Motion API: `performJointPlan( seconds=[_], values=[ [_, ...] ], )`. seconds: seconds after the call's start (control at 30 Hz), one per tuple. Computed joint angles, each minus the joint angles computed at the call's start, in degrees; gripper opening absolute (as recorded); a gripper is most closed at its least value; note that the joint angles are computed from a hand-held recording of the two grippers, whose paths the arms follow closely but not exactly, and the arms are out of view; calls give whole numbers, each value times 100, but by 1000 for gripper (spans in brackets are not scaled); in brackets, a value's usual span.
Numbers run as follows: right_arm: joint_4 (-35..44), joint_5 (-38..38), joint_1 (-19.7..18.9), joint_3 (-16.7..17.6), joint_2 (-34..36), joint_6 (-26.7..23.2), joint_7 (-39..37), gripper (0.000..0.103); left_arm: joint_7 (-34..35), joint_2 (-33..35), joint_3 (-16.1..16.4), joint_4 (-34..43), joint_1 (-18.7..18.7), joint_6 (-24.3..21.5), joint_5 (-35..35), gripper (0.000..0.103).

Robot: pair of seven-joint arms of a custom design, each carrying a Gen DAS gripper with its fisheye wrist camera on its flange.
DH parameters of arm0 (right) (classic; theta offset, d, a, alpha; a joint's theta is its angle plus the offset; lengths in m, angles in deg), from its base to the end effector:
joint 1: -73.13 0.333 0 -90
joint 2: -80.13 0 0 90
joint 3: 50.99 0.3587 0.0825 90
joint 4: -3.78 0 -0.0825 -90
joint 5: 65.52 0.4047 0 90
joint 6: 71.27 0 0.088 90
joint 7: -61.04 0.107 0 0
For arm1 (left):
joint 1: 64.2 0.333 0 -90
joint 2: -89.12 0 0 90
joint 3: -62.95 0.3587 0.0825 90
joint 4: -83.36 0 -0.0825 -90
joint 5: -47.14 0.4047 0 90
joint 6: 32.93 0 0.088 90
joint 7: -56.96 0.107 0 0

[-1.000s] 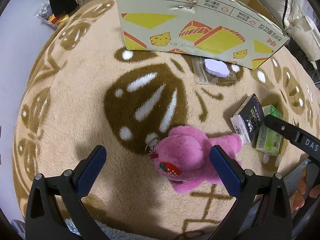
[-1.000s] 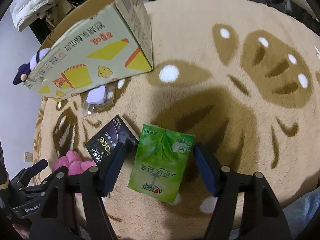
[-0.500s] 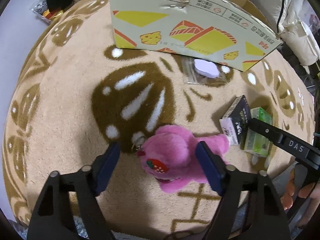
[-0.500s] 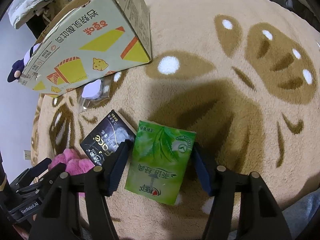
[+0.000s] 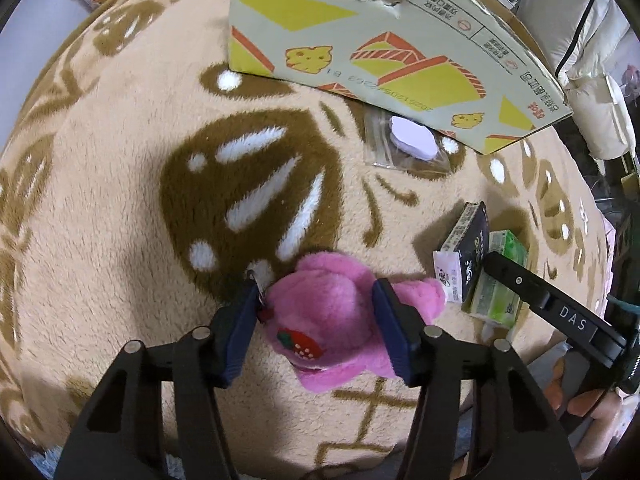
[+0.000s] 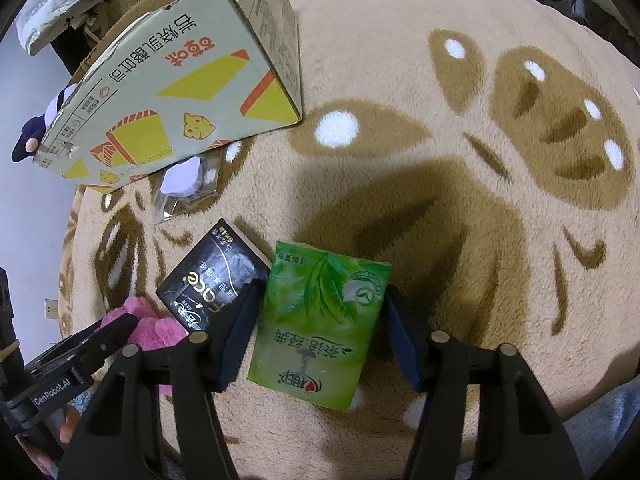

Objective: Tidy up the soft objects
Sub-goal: 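Grasp the pink plush bear with the left tool while the right tool grasps the green tissue pack, then lift the pink bear with the left tool while the right tool carries the green tissue pack over the box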

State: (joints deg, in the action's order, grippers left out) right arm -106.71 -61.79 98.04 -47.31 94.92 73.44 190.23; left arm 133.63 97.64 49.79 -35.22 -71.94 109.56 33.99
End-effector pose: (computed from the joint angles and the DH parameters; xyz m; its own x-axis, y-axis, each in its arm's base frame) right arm 0.5881 0.3165 0.4210 -0.1981 -0.9443 -0.2629 -0.9428 0.2570 -0.2125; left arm 0.5813 -0.2161 0.4196 0.0111 -0.9640 0.2657 -0.9797 -0.0636 -0.1901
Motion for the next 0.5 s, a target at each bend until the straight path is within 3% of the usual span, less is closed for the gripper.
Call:
performJointPlan(
  seconds=[0.2,0.5],
  values=[
    [3,-84,35,-17,8,71,7,61,-295,-122,43,-116,-135,197,618,42],
    [-78,-651,175,-123,-121,219,371,60,-562,-301,68,-321,-238,627,1228,34]
  ],
)
